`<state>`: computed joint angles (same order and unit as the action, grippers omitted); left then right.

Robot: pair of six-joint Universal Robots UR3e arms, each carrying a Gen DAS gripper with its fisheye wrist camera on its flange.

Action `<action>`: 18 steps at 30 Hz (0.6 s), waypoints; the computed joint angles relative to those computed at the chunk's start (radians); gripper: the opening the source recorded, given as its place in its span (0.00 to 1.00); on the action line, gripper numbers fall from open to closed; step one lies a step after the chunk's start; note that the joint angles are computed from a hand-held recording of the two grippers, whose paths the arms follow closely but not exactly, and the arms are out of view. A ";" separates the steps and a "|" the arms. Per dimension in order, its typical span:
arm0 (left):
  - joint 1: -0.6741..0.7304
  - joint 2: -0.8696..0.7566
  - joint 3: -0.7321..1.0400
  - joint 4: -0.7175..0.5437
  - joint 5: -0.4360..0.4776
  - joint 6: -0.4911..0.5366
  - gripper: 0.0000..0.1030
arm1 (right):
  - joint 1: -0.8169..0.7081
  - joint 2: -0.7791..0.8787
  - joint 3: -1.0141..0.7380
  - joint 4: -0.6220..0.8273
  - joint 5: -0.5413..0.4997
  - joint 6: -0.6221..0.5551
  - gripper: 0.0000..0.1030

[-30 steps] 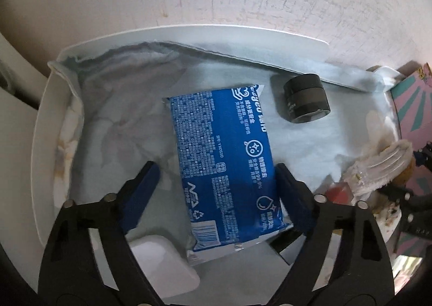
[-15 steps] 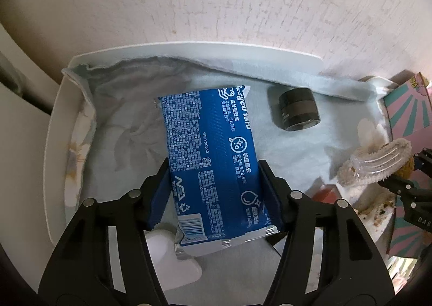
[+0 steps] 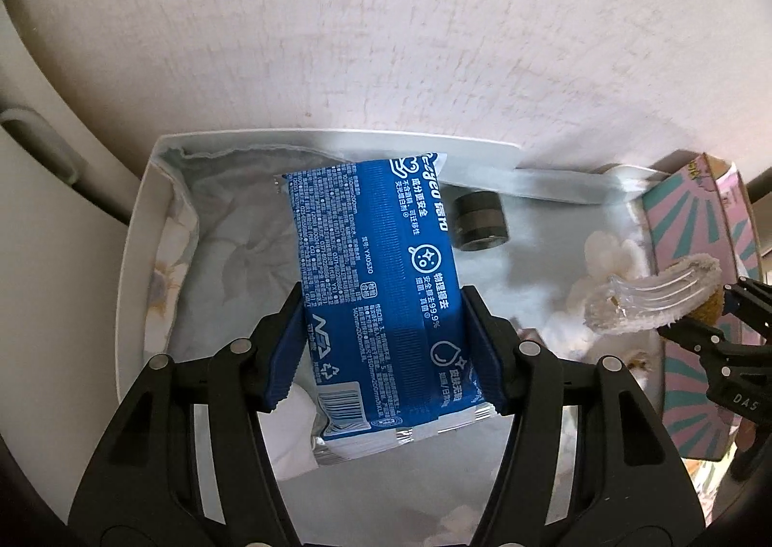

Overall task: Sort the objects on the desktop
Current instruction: 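Carry wipe pack and plush bear into the cardboard box and release both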

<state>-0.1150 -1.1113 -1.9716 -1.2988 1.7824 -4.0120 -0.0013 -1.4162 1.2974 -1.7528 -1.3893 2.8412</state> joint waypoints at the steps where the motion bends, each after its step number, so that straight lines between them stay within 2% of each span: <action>1: -0.009 -0.007 0.021 -0.010 -0.004 -0.004 0.56 | 0.009 -0.012 0.013 -0.007 0.000 0.011 0.38; 8: 0.071 0.040 0.077 -0.049 -0.032 0.101 0.56 | 0.028 -0.018 -0.052 0.009 0.022 0.062 0.38; 11: 0.039 0.011 0.150 -0.069 -0.020 0.092 0.56 | 0.011 -0.037 -0.075 0.029 0.038 0.072 0.38; 14: 0.008 -0.057 0.188 -0.016 -0.010 0.085 0.56 | -0.018 -0.073 -0.090 0.058 0.055 0.078 0.38; 18: -0.027 -0.131 0.300 -0.024 -0.002 0.090 0.56 | -0.061 -0.117 -0.096 0.084 0.070 0.072 0.38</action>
